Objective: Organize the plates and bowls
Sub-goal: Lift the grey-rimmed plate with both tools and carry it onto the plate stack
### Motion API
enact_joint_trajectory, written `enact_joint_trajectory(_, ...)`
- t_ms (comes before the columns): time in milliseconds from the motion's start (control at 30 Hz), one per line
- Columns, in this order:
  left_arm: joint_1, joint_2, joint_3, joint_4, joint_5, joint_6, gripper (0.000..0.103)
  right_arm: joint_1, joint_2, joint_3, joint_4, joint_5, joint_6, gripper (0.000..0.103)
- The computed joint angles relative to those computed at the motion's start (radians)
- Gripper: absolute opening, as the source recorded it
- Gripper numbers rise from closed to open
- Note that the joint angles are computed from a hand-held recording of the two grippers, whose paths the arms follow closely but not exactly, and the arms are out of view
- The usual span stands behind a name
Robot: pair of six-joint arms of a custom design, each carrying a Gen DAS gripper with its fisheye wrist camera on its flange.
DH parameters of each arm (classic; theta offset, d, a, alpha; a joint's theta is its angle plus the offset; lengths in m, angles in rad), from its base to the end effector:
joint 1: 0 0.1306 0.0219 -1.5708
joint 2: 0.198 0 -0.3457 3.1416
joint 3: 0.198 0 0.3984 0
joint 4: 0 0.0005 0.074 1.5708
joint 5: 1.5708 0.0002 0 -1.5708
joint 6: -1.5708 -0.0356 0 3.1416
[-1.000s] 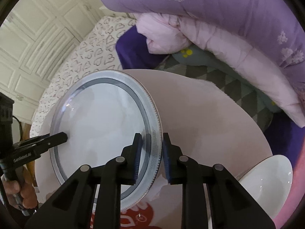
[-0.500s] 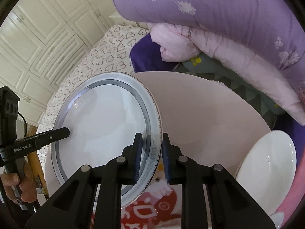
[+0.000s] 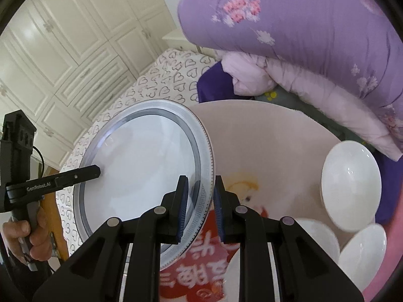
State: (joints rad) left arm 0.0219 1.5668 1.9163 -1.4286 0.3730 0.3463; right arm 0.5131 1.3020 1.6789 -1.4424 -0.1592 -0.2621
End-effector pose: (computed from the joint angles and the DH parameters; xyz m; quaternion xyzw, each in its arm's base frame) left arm 0.5134 -0.0022 0.5117 -0.1301 0.9453 -0.2161 0.2070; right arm 0.3639 0.2109 0.5265 -0.1405 0.9551 0.1655 0.2016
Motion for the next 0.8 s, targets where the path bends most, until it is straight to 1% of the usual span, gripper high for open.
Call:
enact_joint_trajectory(200, 0.023, -0.159, -0.120, -0.013, 0.003, -0.006, 0.019, 0.081, -0.100, -0.078, 0.013, 0.032, -0.066, 0.020)
enact_joint_trajectory(400, 0.050, -0.342, -0.255, -0.056, 0.007, -0.032, 0.019, 0.155, -0.217, -0.194, 0.050, 0.051, -0.144, 0.020)
enact_joint_trajectory(500, 0.055, -0.415, -0.313, -0.075, -0.002, -0.031, 0.019, 0.194, -0.272, -0.249, 0.068, 0.053, -0.185, 0.020)
enact_joint_trajectory(667, 0.050, -0.500, -0.369, -0.118, -0.005, -0.038, 0.019, 0.253, -0.338, -0.297, 0.065, 0.083, -0.234, 0.020)
enact_joint_trajectory(800, 0.039, -0.548, -0.404, -0.139, -0.012, -0.034, 0.019, 0.304, -0.384, -0.320, 0.053, 0.113, -0.266, 0.020)
